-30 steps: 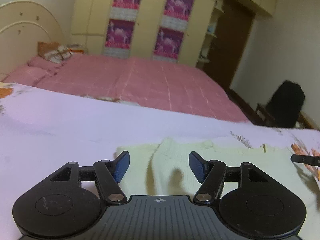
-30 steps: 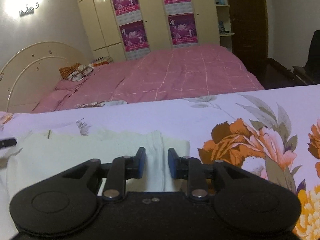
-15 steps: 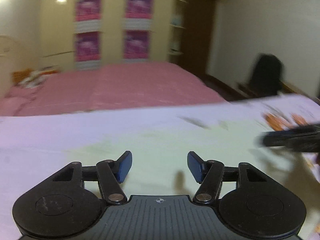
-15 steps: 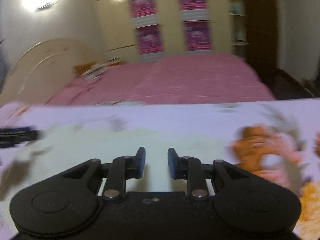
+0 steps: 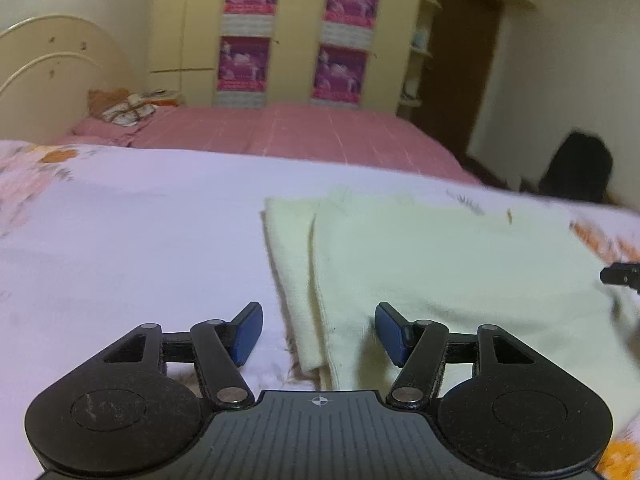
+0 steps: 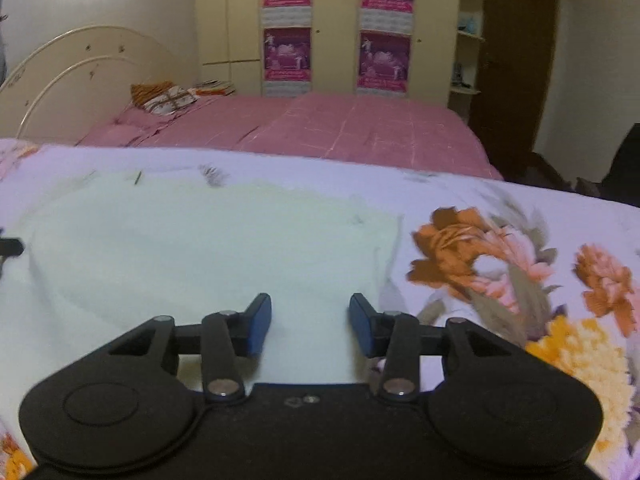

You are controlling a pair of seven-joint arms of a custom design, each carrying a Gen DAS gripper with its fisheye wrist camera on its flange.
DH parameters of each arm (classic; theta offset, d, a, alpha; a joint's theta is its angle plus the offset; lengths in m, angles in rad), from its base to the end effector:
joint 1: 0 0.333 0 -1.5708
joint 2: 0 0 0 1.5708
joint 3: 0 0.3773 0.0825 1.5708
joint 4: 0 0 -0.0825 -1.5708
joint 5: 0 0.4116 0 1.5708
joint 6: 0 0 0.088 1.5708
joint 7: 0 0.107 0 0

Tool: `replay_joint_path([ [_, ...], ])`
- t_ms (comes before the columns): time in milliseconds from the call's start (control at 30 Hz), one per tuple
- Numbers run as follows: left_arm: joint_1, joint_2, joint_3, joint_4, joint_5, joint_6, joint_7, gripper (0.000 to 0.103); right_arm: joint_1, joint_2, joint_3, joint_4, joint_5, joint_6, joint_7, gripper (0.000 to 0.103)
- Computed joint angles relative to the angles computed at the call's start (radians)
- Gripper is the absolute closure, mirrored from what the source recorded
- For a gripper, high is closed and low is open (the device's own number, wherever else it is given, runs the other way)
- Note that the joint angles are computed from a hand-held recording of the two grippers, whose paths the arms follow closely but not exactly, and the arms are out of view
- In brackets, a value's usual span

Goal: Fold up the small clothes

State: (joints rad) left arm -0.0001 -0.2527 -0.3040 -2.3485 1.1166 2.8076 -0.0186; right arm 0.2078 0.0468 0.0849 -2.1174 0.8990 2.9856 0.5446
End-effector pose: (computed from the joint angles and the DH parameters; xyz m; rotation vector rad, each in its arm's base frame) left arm 0.4695 -0.2032 0.5277 -1.8901 1.3820 -0.8662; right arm 0.6009 0.1228 0.5137 -1.9911 1.2063 -0.5991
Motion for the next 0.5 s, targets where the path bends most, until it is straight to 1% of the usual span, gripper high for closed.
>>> replay_joint_path([
  [33, -0.001, -0.017, 0.001, -0.015, 0.003, 0.018, -0.016, 0.042, 0.003, -0.007, 0.01, 0.0, 0.044, 0.012, -0.028, 0.061],
  [67, -0.007, -0.035, 0.004, -0.035, -0.017, 0.033, -0.014, 0.042, 0.002, -0.03, 0.019, -0.008, 0.152, -0.004, -0.115, 0.06],
  [100, -0.015, -0.055, 0.01, -0.059, -0.051, 0.051, -0.003, 0.042, 0.006, -0.047, 0.01, -0.01, 0.19, -0.031, -0.147, 0.06],
  [133, -0.008, -0.051, -0.007, -0.063, -0.061, 0.06, -0.018, 0.042, 0.016, -0.066, 0.003, -0.028, 0.202, -0.026, -0.16, 0.06],
  [167, -0.009, -0.073, -0.01, -0.09, -0.086, 0.073, -0.023, 0.042, 0.027, -0.083, -0.006, -0.046, 0.222, -0.018, -0.18, 0.06],
  [200, 0.001, -0.089, -0.022, -0.115, -0.095, 0.101, -0.045, 0.042, 0.032, -0.108, -0.02, -0.073, 0.226, -0.025, -0.177, 0.061],
  [267, 0.003, -0.131, -0.02, -0.177, -0.141, 0.17, -0.05, 0.042, 0.035, -0.144, -0.052, -0.117, 0.197, -0.046, -0.12, 0.061],
  [300, 0.009, -0.139, -0.029, -0.2, -0.154, 0.197, -0.051, 0.042, 0.032, -0.162, -0.068, -0.137, 0.177, -0.06, -0.079, 0.061],
  [367, 0.01, -0.143, -0.044, -0.227, -0.196, 0.228, -0.026, 0.042, 0.02, -0.206, -0.108, -0.177, 0.151, -0.132, 0.003, 0.061],
  [400, 0.047, -0.137, -0.076, -0.229, -0.179, 0.248, -0.044, 0.042, 0.014, -0.218, -0.128, -0.187, 0.145, -0.173, 0.04, 0.06],
  [433, 0.077, -0.128, -0.105, -0.219, -0.174, 0.258, -0.05, 0.045, 0.009, -0.226, -0.142, -0.193, 0.133, -0.207, 0.063, 0.06],
  [467, 0.096, -0.126, -0.124, -0.217, -0.178, 0.264, -0.049, 0.053, 0.009, -0.234, -0.151, -0.201, 0.131, -0.227, 0.068, 0.06],
  [500, 0.091, -0.114, -0.116, -0.215, -0.201, 0.276, -0.023, 0.07, 0.01, -0.24, -0.164, -0.203, 0.137, -0.26, 0.061, 0.062],
])
